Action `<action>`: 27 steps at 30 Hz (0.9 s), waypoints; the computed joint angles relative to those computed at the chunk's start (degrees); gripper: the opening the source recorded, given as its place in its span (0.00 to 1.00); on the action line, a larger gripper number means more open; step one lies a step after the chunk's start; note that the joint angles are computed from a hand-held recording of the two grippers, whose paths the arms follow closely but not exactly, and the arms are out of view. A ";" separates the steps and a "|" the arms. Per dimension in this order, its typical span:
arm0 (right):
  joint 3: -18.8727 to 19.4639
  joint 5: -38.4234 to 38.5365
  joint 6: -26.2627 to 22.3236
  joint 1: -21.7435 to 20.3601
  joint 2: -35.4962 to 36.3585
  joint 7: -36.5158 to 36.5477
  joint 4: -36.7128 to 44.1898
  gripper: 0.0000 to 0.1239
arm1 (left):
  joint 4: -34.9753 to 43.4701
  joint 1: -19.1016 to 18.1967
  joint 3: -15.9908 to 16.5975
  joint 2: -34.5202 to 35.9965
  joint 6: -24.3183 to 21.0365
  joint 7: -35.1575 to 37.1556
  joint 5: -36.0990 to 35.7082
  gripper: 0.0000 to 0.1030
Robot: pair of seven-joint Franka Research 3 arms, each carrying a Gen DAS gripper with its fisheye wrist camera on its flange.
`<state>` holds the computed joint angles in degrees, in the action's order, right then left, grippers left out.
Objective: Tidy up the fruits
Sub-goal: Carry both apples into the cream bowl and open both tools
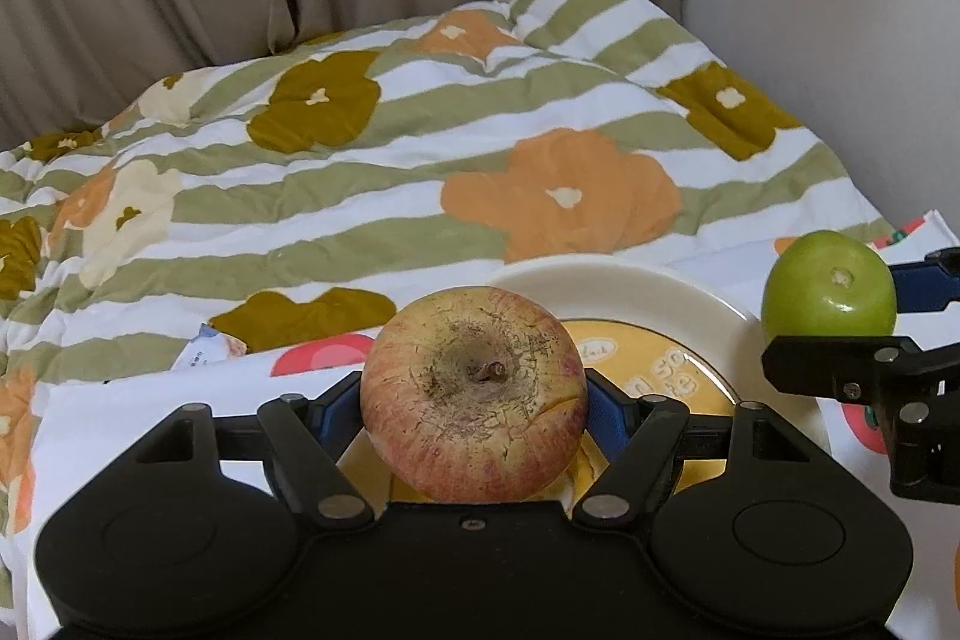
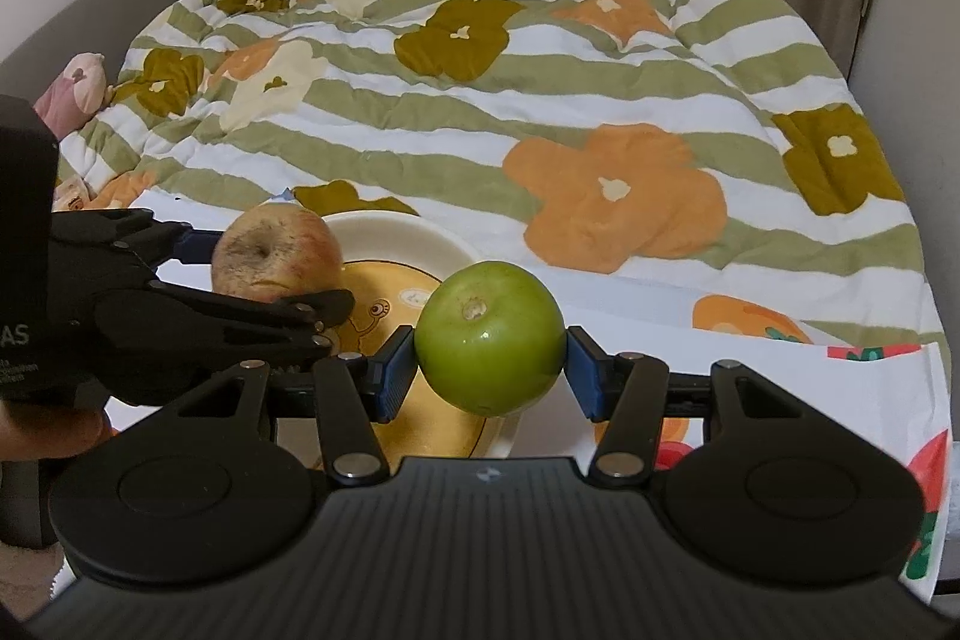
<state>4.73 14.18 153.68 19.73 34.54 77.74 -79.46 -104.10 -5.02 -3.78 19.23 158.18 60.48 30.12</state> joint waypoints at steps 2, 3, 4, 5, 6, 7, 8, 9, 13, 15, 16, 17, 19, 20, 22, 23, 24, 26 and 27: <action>0.25 0.34 -0.30 -0.24 0.20 -0.25 0.23 0.55 | 0.45 0.47 -0.80 0.51 -0.43 1.70 -1.23 0.76; 0.42 0.53 -0.42 -0.41 0.32 -0.55 0.37 0.55 | 0.62 0.65 -1.13 0.67 -0.64 2.69 -1.79 0.77; 0.46 0.59 -0.62 -0.45 0.43 -0.74 0.58 0.55 | 0.05 0.56 -0.94 0.30 0.45 3.02 -1.33 0.78; 0.39 0.58 -0.92 -0.44 0.52 -0.75 0.83 0.55 | -0.57 -0.05 -0.18 -0.31 1.41 2.34 0.13 0.86; 0.32 0.58 -1.12 -0.41 0.50 -0.71 0.96 0.55 | -1.49 -0.87 0.93 -1.26 2.62 0.85 2.39 0.97; 0.53 0.79 -1.29 -0.61 0.48 -1.08 1.08 0.55 | -2.40 -1.16 1.56 -2.10 3.88 -0.14 4.03 1.00; 0.88 1.14 -1.51 -0.96 0.54 -1.75 1.31 0.55 | -3.37 -1.30 1.99 -3.08 4.57 -1.01 5.36 1.00; 1.24 1.54 -1.71 -1.34 0.63 -2.56 1.56 0.55 | -3.94 -0.89 1.66 -3.74 4.47 -0.83 5.22 1.00; 2.00 2.24 -2.29 -1.90 0.93 -6.09 2.15 0.55 | -6.93 0.31 0.76 -6.76 4.02 -0.73 4.77 1.00; 2.42 2.59 -3.12 -2.13 1.49 -8.06 2.93 0.55 | -8.58 0.47 0.73 -8.23 4.06 -1.72 5.76 1.00; 2.62 2.77 -3.44 -2.20 1.80 -9.09 3.27 0.55 | -9.10 0.57 0.65 -8.68 3.94 -2.20 6.20 1.00; 2.77 2.88 -3.60 -2.19 2.07 -10.11 3.49 0.55 | -9.69 0.70 0.55 -9.20 3.67 -2.63 6.51 1.00; 3.23 3.03 -4.06 -2.11 3.09 -12.57 4.58 0.55 | -11.00 1.10 0.12 -10.27 2.99 -3.20 6.29 1.00; 3.40 3.08 -4.27 -2.00 3.72 -13.70 5.26 0.55 | -11.88 1.31 -0.08 -10.98 2.85 -3.61 6.09 1.00; 3.52 2.94 -4.86 -1.55 5.14 -15.66 6.88 0.55 | -13.35 1.63 -0.40 -12.15 2.63 -4.46 6.09 1.00; 3.46 2.86 -5.13 -1.32 5.77 -16.40 7.60 0.55 | -13.96 1.69 -0.45 -12.69 2.37 -5.18 6.67 1.00; 3.25 2.75 -5.27 -1.01 6.22 -16.71 8.09 0.55 | -14.56 1.71 -0.47 -13.29 2.00 -6.18 7.59 1.00; 2.84 2.69 -5.69 -0.54 7.03 -16.63 9.07 0.55 | -15.50 2.03 -0.76 -14.23 1.51 -7.10 8.18 1.00; 2.88 2.85 -6.00 -0.49 7.32 -16.68 9.50 0.55 | -15.86 2.23 -0.90 -14.58 1.36 -7.45 8.29 1.00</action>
